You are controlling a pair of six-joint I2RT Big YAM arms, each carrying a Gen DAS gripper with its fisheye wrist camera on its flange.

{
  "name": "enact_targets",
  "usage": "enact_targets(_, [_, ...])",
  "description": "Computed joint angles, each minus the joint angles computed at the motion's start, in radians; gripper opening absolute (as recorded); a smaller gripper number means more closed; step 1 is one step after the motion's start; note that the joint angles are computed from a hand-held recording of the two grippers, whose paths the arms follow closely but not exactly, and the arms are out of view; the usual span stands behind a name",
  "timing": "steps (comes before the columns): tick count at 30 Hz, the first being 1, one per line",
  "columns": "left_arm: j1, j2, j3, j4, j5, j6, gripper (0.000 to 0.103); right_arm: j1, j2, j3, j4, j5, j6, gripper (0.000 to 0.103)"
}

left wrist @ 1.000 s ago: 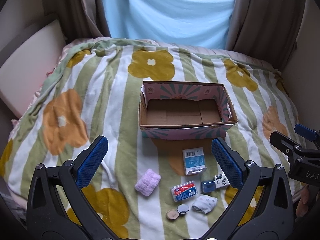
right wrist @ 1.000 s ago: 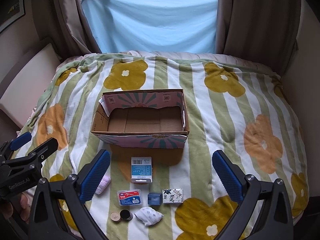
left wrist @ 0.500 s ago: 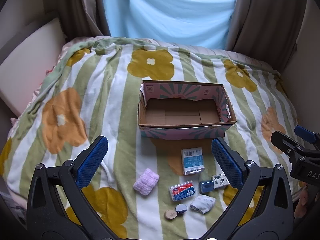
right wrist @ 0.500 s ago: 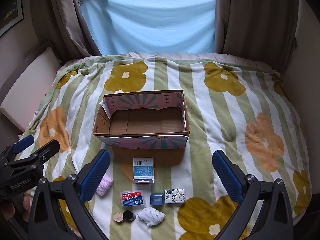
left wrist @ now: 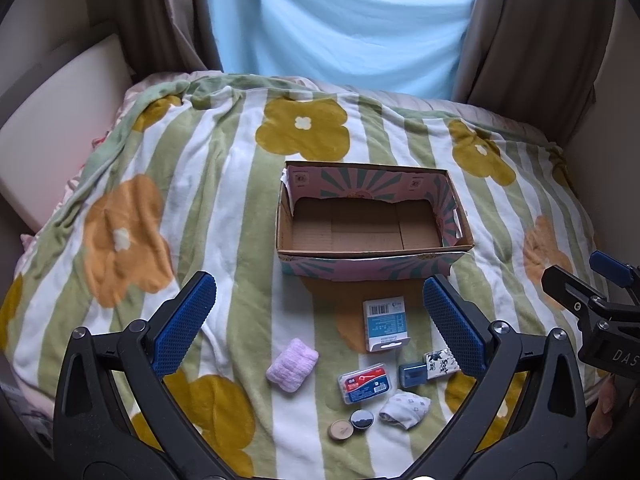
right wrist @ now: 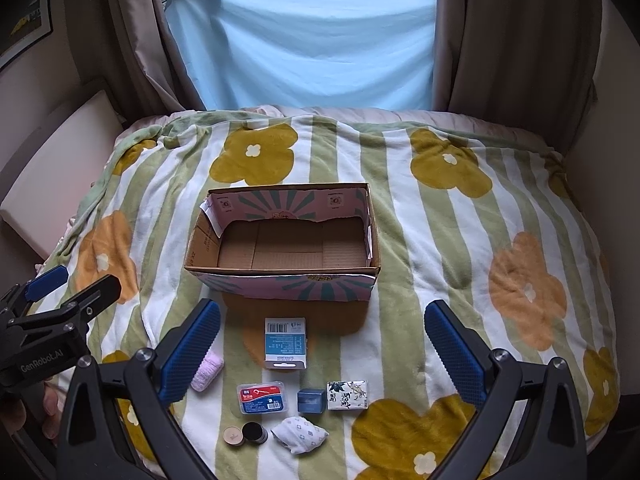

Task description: Organize objects

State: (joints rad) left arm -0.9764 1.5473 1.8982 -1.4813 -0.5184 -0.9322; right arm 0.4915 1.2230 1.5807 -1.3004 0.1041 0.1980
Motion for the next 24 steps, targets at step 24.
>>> enact_targets(24, [0.006, -0.016, -0.019, -0.015, -0.002, -0.029, 0.103, 0.002, -0.007, -0.006, -0.003, -0.035, -0.003, 0.102])
